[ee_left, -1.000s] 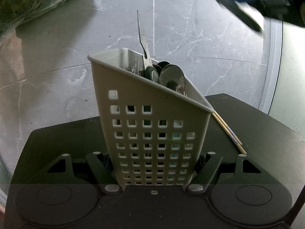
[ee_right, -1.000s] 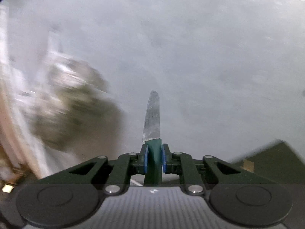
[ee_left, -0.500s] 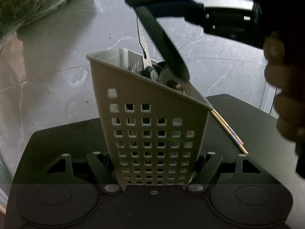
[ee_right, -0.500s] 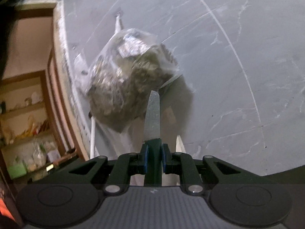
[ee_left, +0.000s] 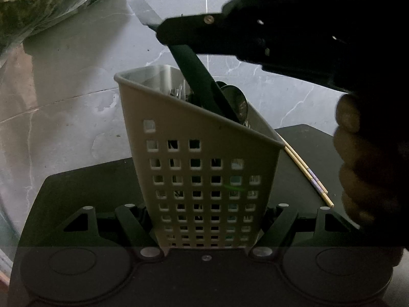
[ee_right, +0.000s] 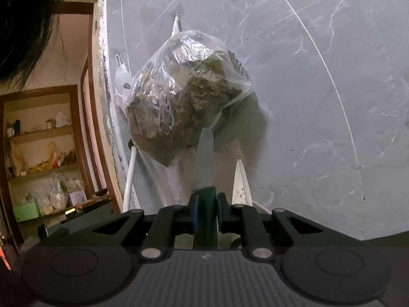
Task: Organize utensils
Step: 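Lift the knife with the right tool and drop it into the holder, then lower the right tool onto the wooden chopsticks and close on them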
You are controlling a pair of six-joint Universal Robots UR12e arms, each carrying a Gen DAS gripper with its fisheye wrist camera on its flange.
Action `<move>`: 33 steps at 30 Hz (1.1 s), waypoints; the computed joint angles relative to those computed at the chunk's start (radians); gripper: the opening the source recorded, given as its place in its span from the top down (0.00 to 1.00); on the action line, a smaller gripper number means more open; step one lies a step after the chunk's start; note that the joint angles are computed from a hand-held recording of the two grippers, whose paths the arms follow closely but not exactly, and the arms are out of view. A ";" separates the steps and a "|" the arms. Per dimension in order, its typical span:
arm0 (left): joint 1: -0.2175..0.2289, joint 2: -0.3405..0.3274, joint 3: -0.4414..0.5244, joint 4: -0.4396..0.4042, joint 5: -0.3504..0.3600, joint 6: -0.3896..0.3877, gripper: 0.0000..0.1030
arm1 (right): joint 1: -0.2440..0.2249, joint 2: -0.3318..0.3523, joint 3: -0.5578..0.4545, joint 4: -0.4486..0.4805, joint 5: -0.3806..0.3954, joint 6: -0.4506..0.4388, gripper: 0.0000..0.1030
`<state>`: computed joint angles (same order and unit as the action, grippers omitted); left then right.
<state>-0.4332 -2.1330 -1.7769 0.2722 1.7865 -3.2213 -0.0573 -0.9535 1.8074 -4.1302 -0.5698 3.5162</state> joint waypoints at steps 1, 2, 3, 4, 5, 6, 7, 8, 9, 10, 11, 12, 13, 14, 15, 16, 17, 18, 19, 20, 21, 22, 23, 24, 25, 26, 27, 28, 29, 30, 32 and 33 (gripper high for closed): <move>0.000 0.000 0.000 0.000 0.000 0.000 0.26 | 0.001 0.006 -0.008 -0.019 0.000 0.026 0.85; 0.000 0.000 0.000 0.000 -0.002 0.000 0.26 | 0.003 0.013 -0.017 -0.042 -0.002 0.053 0.85; 0.000 0.000 0.000 0.000 -0.002 0.000 0.26 | 0.004 0.018 -0.021 -0.055 -0.006 0.066 0.85; 0.000 0.000 0.000 0.000 -0.002 0.000 0.27 | 0.005 0.024 -0.025 -0.067 -0.005 0.081 0.85; 0.000 0.000 0.000 -0.001 0.000 0.003 0.27 | 0.005 0.029 -0.028 -0.075 -0.004 0.094 0.85; 0.000 0.000 0.000 0.001 0.002 0.005 0.26 | 0.005 0.032 -0.028 -0.085 -0.010 0.104 0.85; 0.001 0.000 0.000 0.001 0.000 0.002 0.26 | 0.005 0.034 -0.026 -0.084 -0.011 0.103 0.85; 0.001 -0.001 0.000 0.002 0.000 0.004 0.26 | 0.004 0.036 -0.026 -0.083 -0.007 0.104 0.85; 0.000 -0.002 0.001 0.003 0.000 0.005 0.26 | 0.003 0.037 -0.022 -0.082 -0.010 0.097 0.85; 0.000 -0.002 0.000 0.006 0.001 0.004 0.26 | 0.003 0.038 -0.019 -0.080 -0.009 0.093 0.85; 0.000 -0.002 -0.001 0.008 0.001 0.005 0.26 | 0.000 0.039 -0.019 -0.076 -0.002 0.087 0.85; 0.000 -0.002 -0.002 0.010 0.000 0.005 0.26 | -0.001 0.039 -0.015 -0.072 0.001 0.071 0.85; -0.001 -0.002 -0.003 0.011 0.002 0.005 0.26 | -0.003 0.038 -0.012 -0.069 0.005 0.055 0.87; -0.001 -0.002 -0.003 0.011 0.001 0.004 0.26 | -0.005 0.037 -0.009 -0.064 0.011 0.039 0.88; -0.001 -0.001 -0.004 0.011 0.002 0.004 0.26 | -0.006 0.036 -0.007 -0.063 0.014 0.033 0.89; -0.001 -0.001 -0.005 0.012 0.002 0.004 0.26 | -0.008 0.037 -0.008 -0.060 0.025 0.031 0.90; -0.001 -0.001 -0.005 0.012 0.001 0.005 0.26 | -0.009 0.036 -0.005 -0.049 0.028 0.016 0.92; 0.000 -0.001 -0.005 0.012 0.001 0.007 0.26 | -0.010 0.036 -0.002 -0.037 0.031 0.002 0.93; -0.001 -0.001 -0.005 0.011 0.000 0.007 0.26 | -0.011 0.035 0.001 -0.027 0.034 -0.006 0.93; -0.001 0.000 -0.005 0.009 0.000 0.007 0.26 | -0.011 0.034 0.005 -0.018 0.033 -0.013 0.93; -0.001 0.000 -0.005 0.009 0.000 0.008 0.26 | -0.012 0.031 0.010 -0.008 0.034 -0.021 0.93; 0.000 0.000 -0.004 0.009 -0.001 0.008 0.26 | -0.014 0.029 0.014 -0.002 0.038 -0.029 0.93; 0.000 -0.001 -0.005 0.011 -0.001 0.009 0.26 | -0.016 0.025 0.019 0.002 0.040 -0.039 0.93; -0.001 -0.001 -0.004 0.010 -0.001 0.010 0.26 | -0.019 0.018 0.027 0.005 0.037 -0.046 0.92; 0.000 0.000 -0.005 0.010 -0.001 0.011 0.26 | -0.022 0.009 0.037 0.008 0.033 -0.051 0.91; 0.000 0.001 -0.006 0.010 -0.003 0.012 0.26 | -0.027 -0.007 0.054 0.029 0.029 -0.066 0.89; 0.000 0.001 -0.007 0.010 -0.005 0.011 0.26 | -0.033 -0.024 0.069 0.054 0.030 -0.079 0.83; 0.000 0.001 -0.007 0.010 -0.005 0.011 0.26 | -0.040 -0.045 0.091 0.077 0.019 -0.092 0.77; 0.001 0.001 -0.008 0.013 -0.006 0.011 0.26 | -0.047 -0.071 0.118 0.102 -0.002 -0.106 0.62; 0.001 0.000 -0.007 0.014 -0.007 0.008 0.26 | -0.056 -0.110 0.158 0.144 -0.040 -0.128 0.47; 0.004 0.002 -0.010 0.019 -0.019 0.003 0.26 | -0.074 -0.187 0.227 0.252 -0.125 -0.165 0.38; 0.006 0.002 -0.011 0.021 -0.021 0.002 0.26 | -0.076 -0.228 0.258 0.318 -0.199 -0.191 0.31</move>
<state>-0.4277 -2.1310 -1.7883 0.2929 1.7652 -3.2191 -0.1335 -1.1819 2.0654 -3.8118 -0.7686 3.3253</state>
